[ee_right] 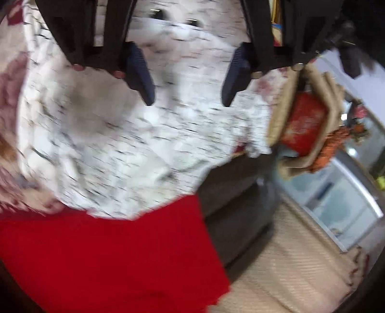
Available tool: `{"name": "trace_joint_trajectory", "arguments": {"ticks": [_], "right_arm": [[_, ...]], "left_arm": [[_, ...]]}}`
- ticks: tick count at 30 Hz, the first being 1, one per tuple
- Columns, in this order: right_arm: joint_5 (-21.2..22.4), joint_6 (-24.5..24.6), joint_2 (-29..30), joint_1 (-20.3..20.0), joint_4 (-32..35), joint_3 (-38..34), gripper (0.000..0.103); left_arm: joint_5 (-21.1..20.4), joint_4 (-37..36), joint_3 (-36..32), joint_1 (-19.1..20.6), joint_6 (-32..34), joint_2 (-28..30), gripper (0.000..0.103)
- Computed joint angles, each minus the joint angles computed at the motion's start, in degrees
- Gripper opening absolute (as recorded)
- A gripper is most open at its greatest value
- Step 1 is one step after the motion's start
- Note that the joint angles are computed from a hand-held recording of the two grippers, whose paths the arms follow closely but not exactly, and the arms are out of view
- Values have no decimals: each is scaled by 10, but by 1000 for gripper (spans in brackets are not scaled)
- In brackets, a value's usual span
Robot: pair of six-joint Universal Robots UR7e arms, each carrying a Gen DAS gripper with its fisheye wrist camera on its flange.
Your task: Fold large clothes
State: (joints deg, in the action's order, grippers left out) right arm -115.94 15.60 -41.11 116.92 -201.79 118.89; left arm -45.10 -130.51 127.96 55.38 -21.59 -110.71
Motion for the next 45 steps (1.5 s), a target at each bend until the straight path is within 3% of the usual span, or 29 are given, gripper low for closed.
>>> {"name": "trace_joint_trajectory", "arguments": {"ticks": [2,4,6,7,11,15,18,21,23,25,26,27,28,32,36,43,44,45], "right_arm": [[19,41,-11,-28,77,3,56],[23,48,-5,-39,118,-3,55],[37,29,3,-38,77,1,56],[75,13,5,-41,29,8,56],[112,-61,26,-28,-74,12,61],[143,-88,57,-37,-113,16,61],[164,-74,76,-54,-120,22,61],[168,-79,82,-59,-113,14,61],[174,-87,84,-63,-120,11,61],[179,-86,86,-69,-121,11,61],[178,-86,88,-70,-120,9,61],[180,-87,90,-71,-123,8,61],[182,-87,90,-72,-128,10,61],[170,-91,80,-65,-143,21,61],[160,-85,67,-59,-167,35,61],[123,-86,15,-41,-231,83,61],[114,-87,6,-39,-239,92,61],[107,-86,-1,-39,-247,100,61]], "left_arm": [[-2,-11,-25,29,14,25,103],[-12,-33,-60,63,39,51,103],[-25,-53,-101,98,68,80,103],[-32,-62,-125,117,79,96,103],[-97,-102,-224,191,90,174,103],[-143,-90,-326,247,53,263,103],[-191,-55,-397,285,11,325,103],[-270,-77,-422,315,-23,363,103],[-290,-82,-428,321,-29,378,101],[-285,-125,-411,313,-6,381,69],[-284,-125,-413,310,6,383,30],[-278,-110,-417,303,22,384,14],[-263,-115,-413,294,31,383,7],[-260,-150,-378,239,140,347,5],[-249,-108,-343,151,238,301,5],[-279,-34,-230,18,287,215,5],[-289,-19,-217,7,296,209,8],[-283,9,-189,-19,312,199,20]]}}
